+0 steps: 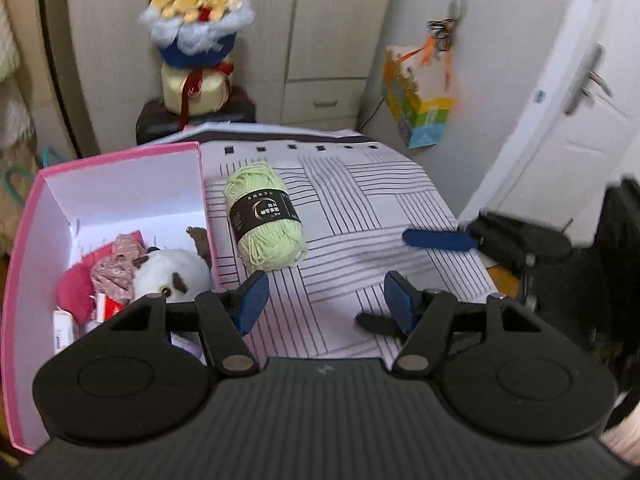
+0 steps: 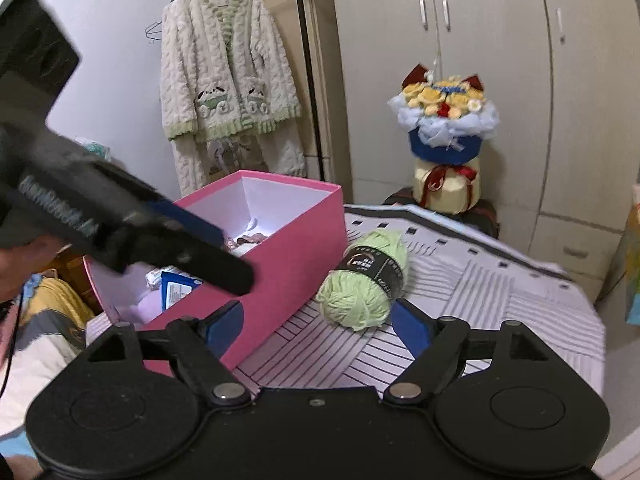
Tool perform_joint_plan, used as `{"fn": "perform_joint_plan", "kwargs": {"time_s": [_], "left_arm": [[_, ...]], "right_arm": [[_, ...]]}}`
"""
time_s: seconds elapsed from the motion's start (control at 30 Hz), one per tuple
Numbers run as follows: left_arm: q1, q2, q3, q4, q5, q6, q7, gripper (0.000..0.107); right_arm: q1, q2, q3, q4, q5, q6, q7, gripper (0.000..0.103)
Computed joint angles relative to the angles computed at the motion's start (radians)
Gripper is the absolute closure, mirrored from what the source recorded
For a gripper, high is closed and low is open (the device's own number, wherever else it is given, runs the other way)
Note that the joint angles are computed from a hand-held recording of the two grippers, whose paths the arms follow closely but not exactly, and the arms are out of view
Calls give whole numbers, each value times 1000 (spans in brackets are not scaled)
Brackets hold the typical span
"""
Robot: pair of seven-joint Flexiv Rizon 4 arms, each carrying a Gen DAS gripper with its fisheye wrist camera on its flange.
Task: Organize soft objects
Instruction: 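Grasp the light green yarn ball with both grippers from either side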
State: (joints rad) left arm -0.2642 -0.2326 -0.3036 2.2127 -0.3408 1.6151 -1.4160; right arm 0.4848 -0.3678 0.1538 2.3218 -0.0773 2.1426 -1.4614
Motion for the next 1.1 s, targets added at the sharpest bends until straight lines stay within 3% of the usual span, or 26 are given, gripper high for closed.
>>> {"fn": "perform_joint_plan", "kwargs": {"time_s": [0.07,0.17,0.23,0.47,0.57,0.63,0.73,0.93,1.03,1.1], "left_arm": [[-20,-35,33,-67,14,-65,-12,44],[38,-88,-37,-131,-89,-143,23,46],[-12,-125,35,-193,-58,-192,-20,48],[-219,-257,332,-422,252,-324,-271,51],[-270,-298,410,-505,378,-379,-371,53],[-248,-313,388,-530,401,-389,-379,63],[-187,-322,314,-537,378,-405,-337,67],[-223,-353,356,-592,447,-429,-405,66],[-225,-359,360,-603,467,-431,-431,66],[-221,-362,356,-604,471,-427,-440,66]], "right_arm": [[-62,-32,30,-28,-75,-6,38,17],[-111,-78,44,-69,-152,-19,76,16],[-132,-109,47,-97,-187,-32,100,16],[-199,-202,72,-192,-291,-76,181,14],[-272,-251,125,-247,-385,-112,241,13],[-266,-266,117,-274,-404,-145,256,13],[-211,-274,68,-298,-374,-181,245,13],[-261,-322,132,-351,-394,-228,261,13],[-223,-346,106,-361,-331,-161,282,13],[-196,-357,88,-364,-287,-138,313,20]]}}
